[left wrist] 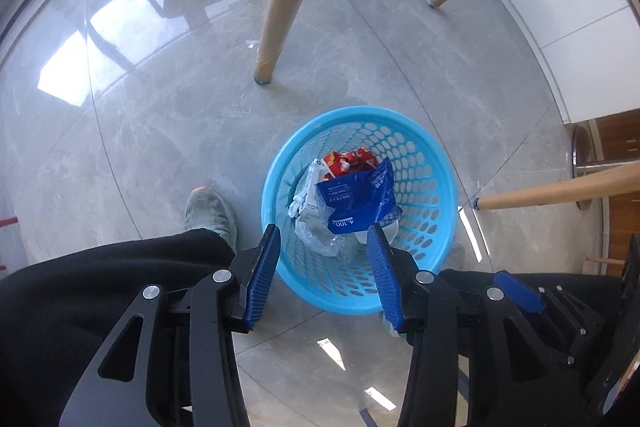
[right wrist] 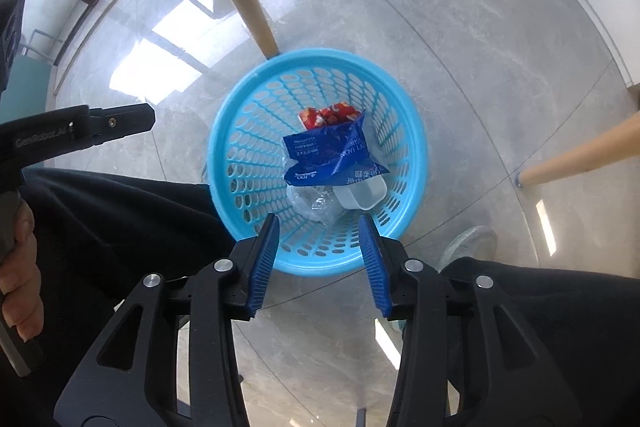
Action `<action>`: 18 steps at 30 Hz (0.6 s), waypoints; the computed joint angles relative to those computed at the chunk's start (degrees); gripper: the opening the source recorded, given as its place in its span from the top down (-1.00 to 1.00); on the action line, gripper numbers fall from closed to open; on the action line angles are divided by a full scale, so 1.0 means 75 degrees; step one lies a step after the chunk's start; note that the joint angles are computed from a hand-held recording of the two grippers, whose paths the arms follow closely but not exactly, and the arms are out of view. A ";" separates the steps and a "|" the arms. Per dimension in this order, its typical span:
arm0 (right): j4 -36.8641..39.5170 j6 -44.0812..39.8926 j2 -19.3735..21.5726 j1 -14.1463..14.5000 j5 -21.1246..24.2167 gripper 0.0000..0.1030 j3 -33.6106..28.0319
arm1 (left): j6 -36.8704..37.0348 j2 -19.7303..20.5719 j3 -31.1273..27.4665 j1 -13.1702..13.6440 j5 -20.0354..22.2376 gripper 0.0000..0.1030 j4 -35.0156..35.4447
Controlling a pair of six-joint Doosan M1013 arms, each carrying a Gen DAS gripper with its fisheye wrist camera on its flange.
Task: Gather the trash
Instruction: 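Raise both open tools back up toward the table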
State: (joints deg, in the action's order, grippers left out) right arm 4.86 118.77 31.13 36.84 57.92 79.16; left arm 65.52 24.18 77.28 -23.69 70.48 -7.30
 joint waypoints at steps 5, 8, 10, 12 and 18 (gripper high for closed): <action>-0.0245 0.0083 -0.0127 0.0068 0.0016 0.15 0.0076 | 0.0027 -0.0242 0.0165 -0.0133 -0.0121 0.11 0.0197; -0.0338 0.0124 -0.0206 0.0103 0.0024 0.15 0.0102 | 0.0078 -0.0378 0.0261 -0.0180 -0.0173 0.11 0.0221; -0.0387 0.0134 -0.0317 0.0141 -0.0003 0.09 0.0164 | 0.0114 -0.0506 0.0316 -0.0201 -0.0253 0.09 0.0185; -0.0545 0.0137 -0.0474 0.0224 -0.0057 0.01 0.0254 | 0.0145 -0.0733 0.0454 -0.0266 -0.0450 0.01 0.0338; -0.1117 0.0418 -0.1096 0.0506 -0.0369 -0.09 0.0631 | 0.0211 -0.1405 0.0902 -0.0520 -0.0783 -0.08 0.0929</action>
State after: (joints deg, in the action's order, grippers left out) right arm -3.51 121.91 22.90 40.64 55.15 83.89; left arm 67.10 13.64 84.05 -27.59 64.60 -0.33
